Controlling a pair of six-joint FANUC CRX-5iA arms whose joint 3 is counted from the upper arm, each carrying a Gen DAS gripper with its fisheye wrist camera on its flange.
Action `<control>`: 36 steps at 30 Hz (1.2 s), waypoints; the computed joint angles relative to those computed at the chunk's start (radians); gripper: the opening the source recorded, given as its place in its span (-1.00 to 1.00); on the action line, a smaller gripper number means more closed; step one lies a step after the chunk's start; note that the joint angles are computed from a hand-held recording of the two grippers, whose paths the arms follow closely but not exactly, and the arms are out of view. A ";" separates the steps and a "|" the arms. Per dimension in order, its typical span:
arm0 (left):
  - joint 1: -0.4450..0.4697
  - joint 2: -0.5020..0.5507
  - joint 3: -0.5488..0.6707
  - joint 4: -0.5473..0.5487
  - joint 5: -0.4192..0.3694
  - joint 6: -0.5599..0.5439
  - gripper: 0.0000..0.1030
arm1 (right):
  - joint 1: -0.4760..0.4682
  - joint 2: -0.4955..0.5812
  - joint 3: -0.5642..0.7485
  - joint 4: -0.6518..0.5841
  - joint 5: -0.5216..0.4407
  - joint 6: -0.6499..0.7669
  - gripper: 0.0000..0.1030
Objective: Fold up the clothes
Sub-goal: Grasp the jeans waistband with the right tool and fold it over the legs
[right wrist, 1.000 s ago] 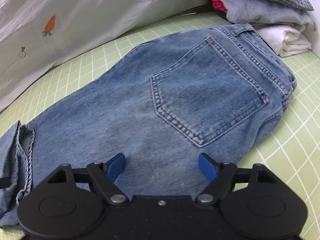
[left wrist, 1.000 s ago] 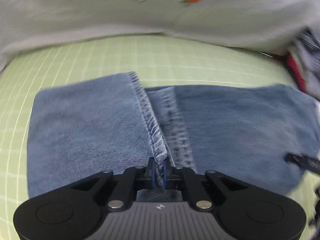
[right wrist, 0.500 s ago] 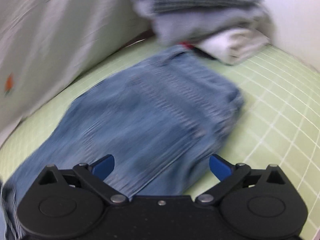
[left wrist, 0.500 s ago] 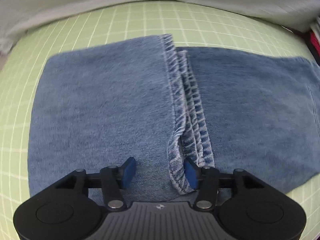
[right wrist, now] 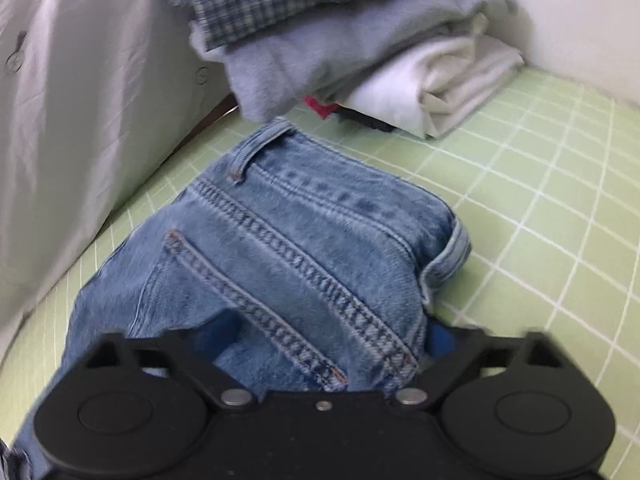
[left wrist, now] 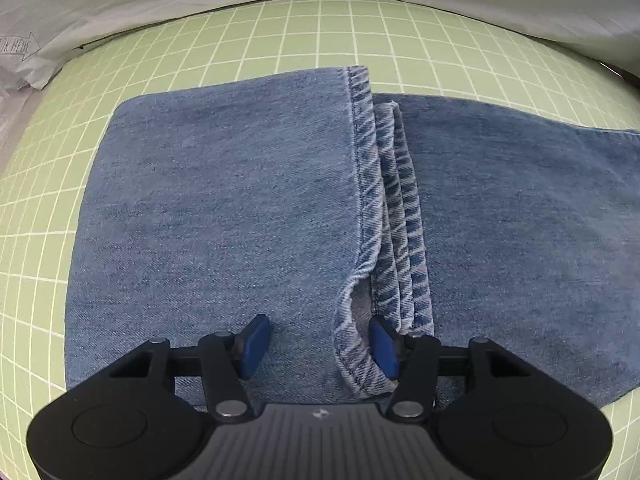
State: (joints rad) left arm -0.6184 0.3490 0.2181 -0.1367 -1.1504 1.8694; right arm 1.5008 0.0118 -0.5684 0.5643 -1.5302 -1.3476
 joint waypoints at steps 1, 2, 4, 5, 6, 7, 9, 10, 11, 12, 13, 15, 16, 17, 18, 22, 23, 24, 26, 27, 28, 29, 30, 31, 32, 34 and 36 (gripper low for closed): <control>0.008 -0.008 -0.009 0.014 0.014 -0.005 0.08 | 0.007 -0.008 -0.003 0.003 -0.004 -0.019 -0.06; 0.021 -0.021 -0.026 0.039 0.036 -0.013 0.08 | 0.014 -0.016 -0.006 0.006 -0.008 -0.038 -0.34; 0.048 -0.051 -0.060 0.089 0.086 -0.033 0.08 | 0.017 -0.002 0.042 -0.013 -0.084 0.018 -0.69; 0.056 -0.071 -0.077 0.098 0.111 -0.038 0.08 | 0.023 0.005 0.060 0.000 -0.122 0.055 -0.75; 0.064 -0.090 -0.095 0.105 0.136 -0.044 0.09 | 0.026 0.013 0.079 0.020 -0.157 0.092 -0.75; 0.067 -0.108 -0.106 0.105 0.152 -0.043 0.09 | 0.024 0.026 0.103 0.042 -0.188 0.137 -0.75; 0.078 -0.142 -0.132 0.102 0.182 -0.034 0.09 | 0.013 0.059 0.159 0.093 -0.241 0.236 -0.76; 0.089 -0.159 -0.150 0.109 0.201 -0.033 0.09 | 0.004 0.080 0.189 0.123 -0.261 0.285 -0.76; 0.102 -0.178 -0.172 0.121 0.221 -0.035 0.09 | -0.006 0.105 0.221 0.157 -0.277 0.336 -0.76; 0.116 -0.196 -0.193 0.135 0.240 -0.038 0.09 | -0.016 0.130 0.254 0.192 -0.289 0.389 -0.76; 0.131 -0.218 -0.222 0.152 0.262 -0.053 0.09 | -0.029 0.158 0.287 0.230 -0.293 0.445 -0.76; 0.152 -0.254 -0.262 0.161 0.292 -0.076 0.10 | -0.052 0.218 0.355 0.311 -0.271 0.564 -0.75; 0.159 -0.265 -0.272 0.153 0.296 -0.072 0.11 | -0.063 0.245 0.384 0.344 -0.240 0.616 -0.75; 0.165 -0.275 -0.282 0.145 0.298 -0.068 0.12 | -0.073 0.271 0.411 0.374 -0.204 0.662 -0.75; 0.175 -0.286 -0.294 0.148 0.298 -0.071 0.12 | -0.084 0.296 0.439 0.401 -0.168 0.708 -0.75; 0.217 -0.317 -0.345 0.184 0.305 -0.098 0.12 | -0.116 0.393 0.539 0.427 0.025 0.828 -0.75; 0.227 -0.325 -0.358 0.193 0.306 -0.106 0.12 | -0.121 0.421 0.569 0.406 0.069 0.864 -0.75; 0.237 -0.333 -0.371 0.204 0.309 -0.117 0.12 | -0.124 0.450 0.601 0.372 0.110 0.901 -0.75; 0.252 -0.342 -0.388 0.222 0.313 -0.134 0.12 | -0.128 0.507 0.667 0.282 0.181 0.980 -0.74; 0.260 -0.348 -0.399 0.232 0.317 -0.145 0.12 | -0.129 0.531 0.699 0.222 0.211 1.014 -0.70; 0.264 -0.352 -0.407 0.239 0.320 -0.151 0.12 | -0.131 0.549 0.724 0.164 0.233 1.040 -0.67; 0.268 -0.356 -0.415 0.245 0.324 -0.157 0.13 | -0.127 0.567 0.744 0.144 0.227 1.058 -0.64; 0.272 -0.360 -0.422 0.251 0.327 -0.163 0.16 | -0.123 0.581 0.764 0.139 0.207 1.089 -0.62; 0.274 -0.363 -0.428 0.257 0.333 -0.168 0.18 | -0.124 0.581 0.777 0.132 0.198 1.115 -0.59; 0.277 -0.364 -0.434 0.264 0.338 -0.174 0.21 | -0.126 0.568 0.773 0.133 0.202 1.109 -0.46; 0.279 -0.358 -0.435 0.272 0.339 -0.172 0.21 | -0.121 0.535 0.738 0.183 0.205 1.028 -0.20; 0.275 -0.348 -0.424 0.262 0.332 -0.154 0.24 | -0.114 0.520 0.717 0.241 0.180 0.961 0.02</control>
